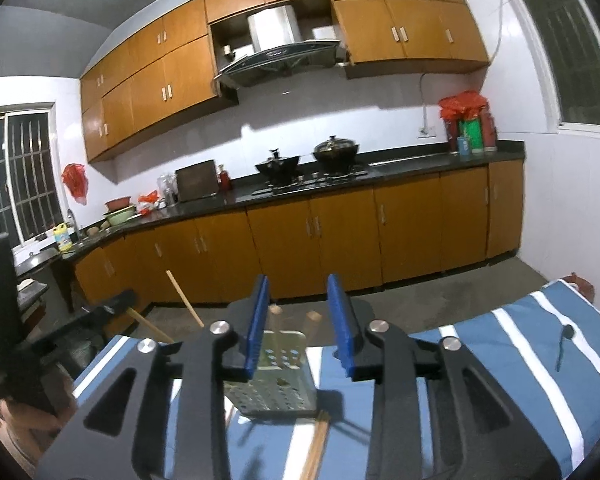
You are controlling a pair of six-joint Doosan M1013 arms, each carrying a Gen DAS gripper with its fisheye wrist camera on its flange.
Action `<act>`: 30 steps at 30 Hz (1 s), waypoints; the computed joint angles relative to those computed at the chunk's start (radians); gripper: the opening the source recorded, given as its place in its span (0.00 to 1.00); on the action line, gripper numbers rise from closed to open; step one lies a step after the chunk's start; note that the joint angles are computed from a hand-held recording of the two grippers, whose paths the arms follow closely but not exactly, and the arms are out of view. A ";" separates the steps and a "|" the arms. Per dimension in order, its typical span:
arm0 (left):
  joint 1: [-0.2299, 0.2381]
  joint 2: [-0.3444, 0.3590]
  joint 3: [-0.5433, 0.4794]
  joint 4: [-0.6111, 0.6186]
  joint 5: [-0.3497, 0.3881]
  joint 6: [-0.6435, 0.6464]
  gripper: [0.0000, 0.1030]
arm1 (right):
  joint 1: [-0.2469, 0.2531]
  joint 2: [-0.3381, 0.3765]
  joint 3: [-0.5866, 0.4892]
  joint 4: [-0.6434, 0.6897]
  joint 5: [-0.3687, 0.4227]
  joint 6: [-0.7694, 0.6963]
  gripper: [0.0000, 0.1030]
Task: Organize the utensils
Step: 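Open the left tool over the green holder while the right tool releases its chopstick there, then lower the left tool onto a chopstick and close it while the right tool grasps another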
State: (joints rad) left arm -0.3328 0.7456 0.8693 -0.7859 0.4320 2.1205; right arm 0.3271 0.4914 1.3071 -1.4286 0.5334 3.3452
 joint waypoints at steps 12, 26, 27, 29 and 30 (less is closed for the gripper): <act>0.005 -0.057 0.207 0.584 -0.014 -0.448 0.52 | -0.030 0.041 0.089 0.716 0.004 -0.483 0.26; -0.005 -0.034 0.259 0.499 0.174 -0.363 0.34 | -0.002 0.126 0.024 1.065 0.033 -0.857 0.13; -0.006 -0.031 0.255 0.490 0.184 -0.355 0.33 | 0.000 0.129 0.017 1.046 0.047 -0.847 0.10; -0.005 -0.028 0.252 0.471 0.197 -0.335 0.29 | 0.007 0.137 0.004 0.973 0.095 -0.795 0.09; -0.005 -0.025 0.248 0.460 0.207 -0.324 0.28 | 0.007 0.136 0.007 0.953 0.106 -0.775 0.08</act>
